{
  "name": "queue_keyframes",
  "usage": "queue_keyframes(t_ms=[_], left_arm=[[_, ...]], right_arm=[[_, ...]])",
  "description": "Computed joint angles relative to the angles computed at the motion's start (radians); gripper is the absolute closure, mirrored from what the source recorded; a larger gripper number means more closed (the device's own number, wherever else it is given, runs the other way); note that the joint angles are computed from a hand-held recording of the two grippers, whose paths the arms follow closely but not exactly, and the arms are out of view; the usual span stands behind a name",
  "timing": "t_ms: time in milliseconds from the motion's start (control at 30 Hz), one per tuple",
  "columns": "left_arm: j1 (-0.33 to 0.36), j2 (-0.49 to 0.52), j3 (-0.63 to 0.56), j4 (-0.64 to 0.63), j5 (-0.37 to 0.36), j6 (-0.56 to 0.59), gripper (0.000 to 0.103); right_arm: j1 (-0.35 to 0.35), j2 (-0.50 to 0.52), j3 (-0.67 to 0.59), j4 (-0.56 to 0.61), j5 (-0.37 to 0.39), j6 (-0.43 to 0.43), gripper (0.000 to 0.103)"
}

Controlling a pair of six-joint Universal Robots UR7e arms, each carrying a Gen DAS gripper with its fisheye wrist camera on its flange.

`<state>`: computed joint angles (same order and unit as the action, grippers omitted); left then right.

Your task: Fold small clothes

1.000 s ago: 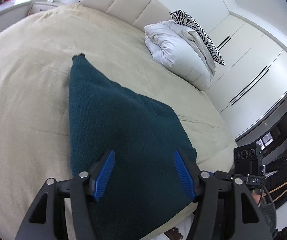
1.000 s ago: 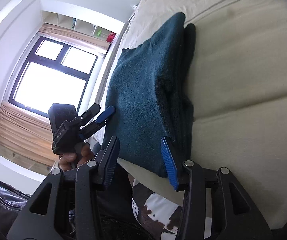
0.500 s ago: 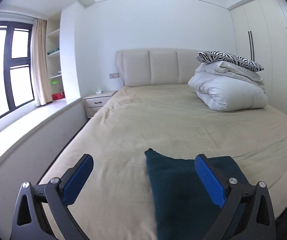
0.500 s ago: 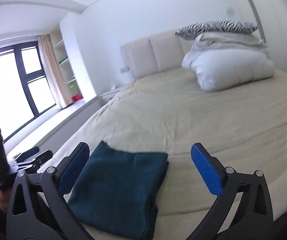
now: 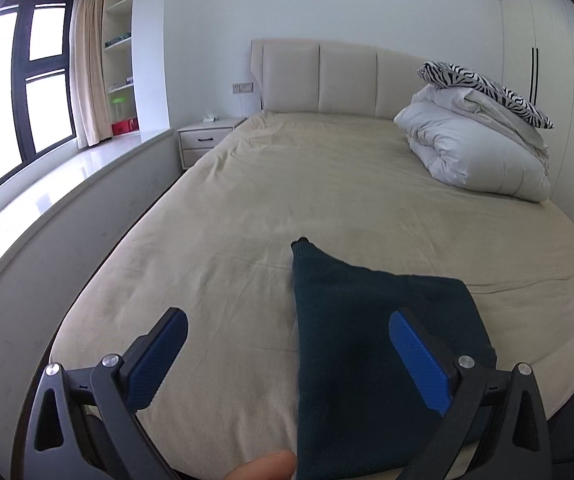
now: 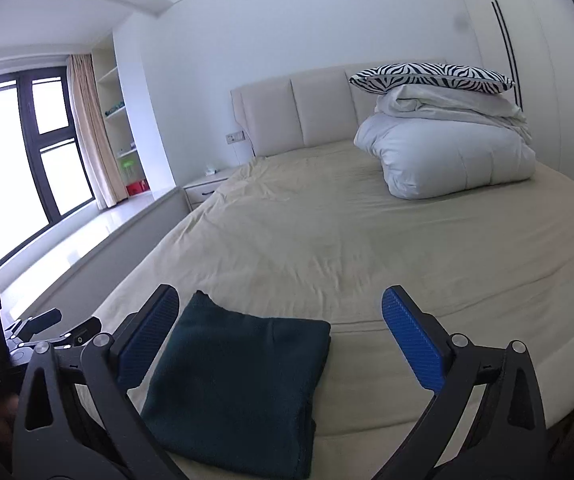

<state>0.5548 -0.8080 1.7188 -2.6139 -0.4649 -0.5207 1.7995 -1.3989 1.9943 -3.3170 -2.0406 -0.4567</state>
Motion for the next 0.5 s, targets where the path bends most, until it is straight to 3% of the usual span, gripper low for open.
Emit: queue_keyframes(t_ms=[133,333,500], left_arm=[[0.016,0.02,-0.016,0.144,-0.034,-0.089,0.0],[0.035,0.04,-0.009,0.186,-0.094,-0.116,0.0],[0.046,0.047,-0.007,0.201,-0.094,-0.124,0.0]], right_arm=[[-0.009,0.03,-0.007,0.12,-0.076,0.067,0.0],[-0.068,0.078,-0.001,0.228,-0.125,0.148,0.0],[-0.117,0.103,0.005,0.276,-0.136,0.198,0.0]])
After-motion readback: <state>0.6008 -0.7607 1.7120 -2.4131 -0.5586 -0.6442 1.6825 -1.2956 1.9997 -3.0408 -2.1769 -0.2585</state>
